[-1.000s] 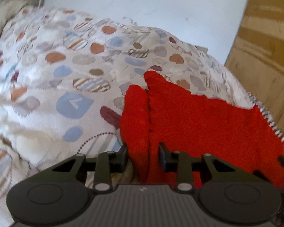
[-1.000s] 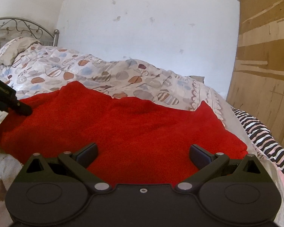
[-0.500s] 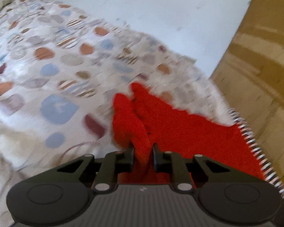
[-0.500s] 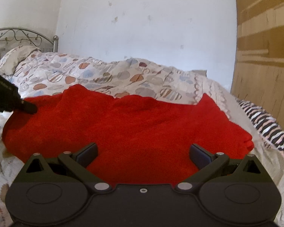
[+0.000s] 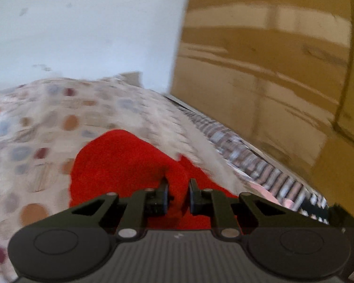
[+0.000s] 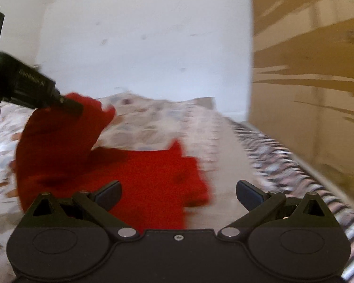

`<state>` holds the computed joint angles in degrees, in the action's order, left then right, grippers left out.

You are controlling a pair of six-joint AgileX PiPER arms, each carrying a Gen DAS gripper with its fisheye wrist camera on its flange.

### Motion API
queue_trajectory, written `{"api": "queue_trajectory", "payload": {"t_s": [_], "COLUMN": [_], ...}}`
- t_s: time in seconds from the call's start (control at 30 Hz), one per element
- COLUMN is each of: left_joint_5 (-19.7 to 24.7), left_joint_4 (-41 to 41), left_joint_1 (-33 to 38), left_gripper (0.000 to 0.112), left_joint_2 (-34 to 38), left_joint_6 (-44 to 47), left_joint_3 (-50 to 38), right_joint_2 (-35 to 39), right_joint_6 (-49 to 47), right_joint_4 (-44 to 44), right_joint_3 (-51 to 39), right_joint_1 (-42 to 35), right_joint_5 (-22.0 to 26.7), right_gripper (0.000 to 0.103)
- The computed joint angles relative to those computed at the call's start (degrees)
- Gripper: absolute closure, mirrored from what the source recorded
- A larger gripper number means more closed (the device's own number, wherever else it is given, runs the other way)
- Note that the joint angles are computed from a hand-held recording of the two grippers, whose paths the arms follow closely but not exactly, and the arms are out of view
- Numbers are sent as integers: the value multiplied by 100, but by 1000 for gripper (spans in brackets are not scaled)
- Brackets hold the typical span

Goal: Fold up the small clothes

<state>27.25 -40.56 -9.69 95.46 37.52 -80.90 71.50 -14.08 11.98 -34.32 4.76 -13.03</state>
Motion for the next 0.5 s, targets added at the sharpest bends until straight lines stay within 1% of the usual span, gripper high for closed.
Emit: {"api": "queue_trajectory", "payload": {"t_s": [0.1, 0.17, 0.23, 0.3, 0.33, 0.4, 0.43, 0.47, 0.5], "left_joint_5": [0, -36, -314, -685, -832, -916, -858, -808, -721], "left_joint_4": [578, 970, 1274, 1363, 1379, 1302, 1109, 879, 656], "left_joint_1": [-562, -844, -1055, -1166, -1206, -1220, -1171, -1124, -1058], "left_gripper": [96, 96, 96, 96, 96, 93, 90, 80, 64], "left_joint_2": [398, 588, 592, 477, 425, 328, 315, 244, 183], "left_joint_6": [-325, -605, -720, -576, -502, -352, -207, -80, 75], "left_joint_3": [-303, -306, 9, 398, 533, 677, 661, 705, 701], "right_joint_2": [-175, -210, -212, -235, -262, -249, -177, -175, -166], "right_joint_6": [-90, 220, 735, 1662, 1863, 2128, 2149, 2326, 2395], "right_joint_4": [-42, -333, -716, -1562, -1724, -1908, -1869, -1989, -2014], "right_joint_3": [265, 382, 485, 599, 663, 714, 695, 709, 697], "right_joint_1": [-579, -977, -1328, -1602, -1634, -1690, -1672, -1679, -1668], "right_joint_5": [12, 83, 157, 189, 202, 206, 171, 144, 123], "right_gripper": [1, 1, 1, 1, 1, 1, 1, 1, 1]}}
